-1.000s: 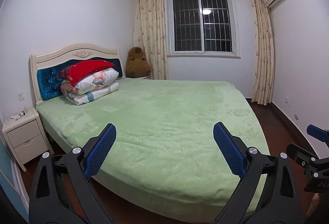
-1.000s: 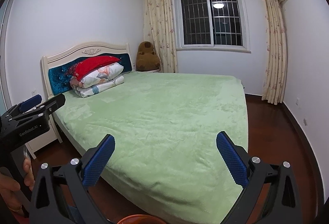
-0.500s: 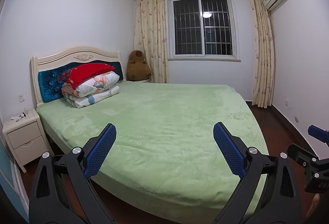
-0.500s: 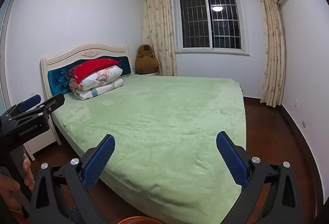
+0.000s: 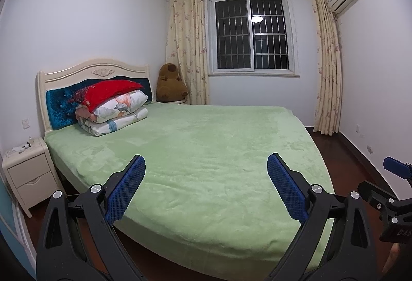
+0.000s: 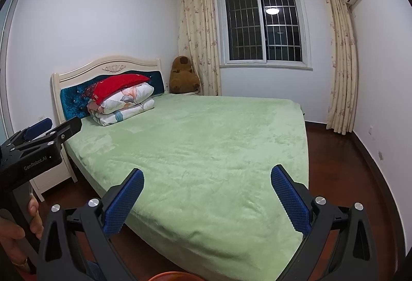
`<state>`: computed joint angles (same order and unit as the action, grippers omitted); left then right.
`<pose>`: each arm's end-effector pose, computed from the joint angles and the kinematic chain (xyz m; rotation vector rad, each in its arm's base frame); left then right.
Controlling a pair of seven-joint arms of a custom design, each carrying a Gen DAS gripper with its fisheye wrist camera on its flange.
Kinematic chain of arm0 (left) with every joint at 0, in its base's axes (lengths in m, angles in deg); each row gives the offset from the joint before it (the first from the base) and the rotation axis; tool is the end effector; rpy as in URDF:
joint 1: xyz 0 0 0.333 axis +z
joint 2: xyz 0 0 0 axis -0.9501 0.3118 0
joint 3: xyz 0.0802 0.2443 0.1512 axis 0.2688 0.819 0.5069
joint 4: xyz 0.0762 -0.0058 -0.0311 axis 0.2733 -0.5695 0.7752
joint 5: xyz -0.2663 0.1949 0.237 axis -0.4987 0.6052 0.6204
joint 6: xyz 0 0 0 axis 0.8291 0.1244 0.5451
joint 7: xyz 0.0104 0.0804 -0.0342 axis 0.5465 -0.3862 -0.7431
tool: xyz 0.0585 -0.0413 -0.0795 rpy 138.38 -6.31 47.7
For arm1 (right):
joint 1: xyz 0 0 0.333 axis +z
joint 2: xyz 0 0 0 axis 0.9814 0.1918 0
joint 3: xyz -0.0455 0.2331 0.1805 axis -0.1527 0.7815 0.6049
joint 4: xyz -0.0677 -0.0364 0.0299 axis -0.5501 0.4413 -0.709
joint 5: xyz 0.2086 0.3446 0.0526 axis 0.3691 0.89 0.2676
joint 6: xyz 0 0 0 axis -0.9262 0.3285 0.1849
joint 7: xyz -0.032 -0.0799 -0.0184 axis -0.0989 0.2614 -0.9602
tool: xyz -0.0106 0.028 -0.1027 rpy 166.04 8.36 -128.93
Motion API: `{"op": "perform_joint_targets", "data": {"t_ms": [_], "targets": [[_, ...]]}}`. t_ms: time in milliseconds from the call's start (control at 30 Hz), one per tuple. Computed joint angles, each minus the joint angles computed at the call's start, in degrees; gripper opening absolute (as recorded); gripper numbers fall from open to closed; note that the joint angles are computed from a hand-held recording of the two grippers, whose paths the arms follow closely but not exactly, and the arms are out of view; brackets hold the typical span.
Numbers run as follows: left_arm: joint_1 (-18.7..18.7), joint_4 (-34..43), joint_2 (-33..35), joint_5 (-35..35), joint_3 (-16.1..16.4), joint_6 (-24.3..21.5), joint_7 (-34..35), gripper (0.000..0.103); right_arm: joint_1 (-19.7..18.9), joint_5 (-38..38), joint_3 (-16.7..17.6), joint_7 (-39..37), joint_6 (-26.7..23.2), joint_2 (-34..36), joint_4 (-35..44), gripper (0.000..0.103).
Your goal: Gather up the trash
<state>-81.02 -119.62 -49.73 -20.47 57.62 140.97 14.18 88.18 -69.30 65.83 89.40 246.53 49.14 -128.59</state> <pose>0.6158 -0.1831 0.7993 -1.3070 1.4202 -1.0923 0.5722 0.1336 0.7803 -1.4436 1.3656 -0.8999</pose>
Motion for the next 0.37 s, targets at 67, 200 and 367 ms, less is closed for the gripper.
{"op": "perform_joint_targets", "data": {"t_ms": [67, 200, 367], "targets": [[0.01, -0.01, 0.00, -0.13, -0.03, -0.06, 0.14, 0.093, 0.01, -0.24, 0.06, 0.40, -0.12, -0.03, 0.00, 0.097], [-0.05, -0.09, -0.25, -0.22, -0.05, -0.50, -0.21, 0.093, 0.04, -0.61, 0.06, 0.62, -0.32, 0.11, 0.28, 0.097], [0.14, -0.29, -0.44, -0.72, -0.21, -0.44, 0.33, 0.093, 0.12, -0.05, -0.02, 0.27, -0.31, 0.14, 0.31, 0.097]]}}
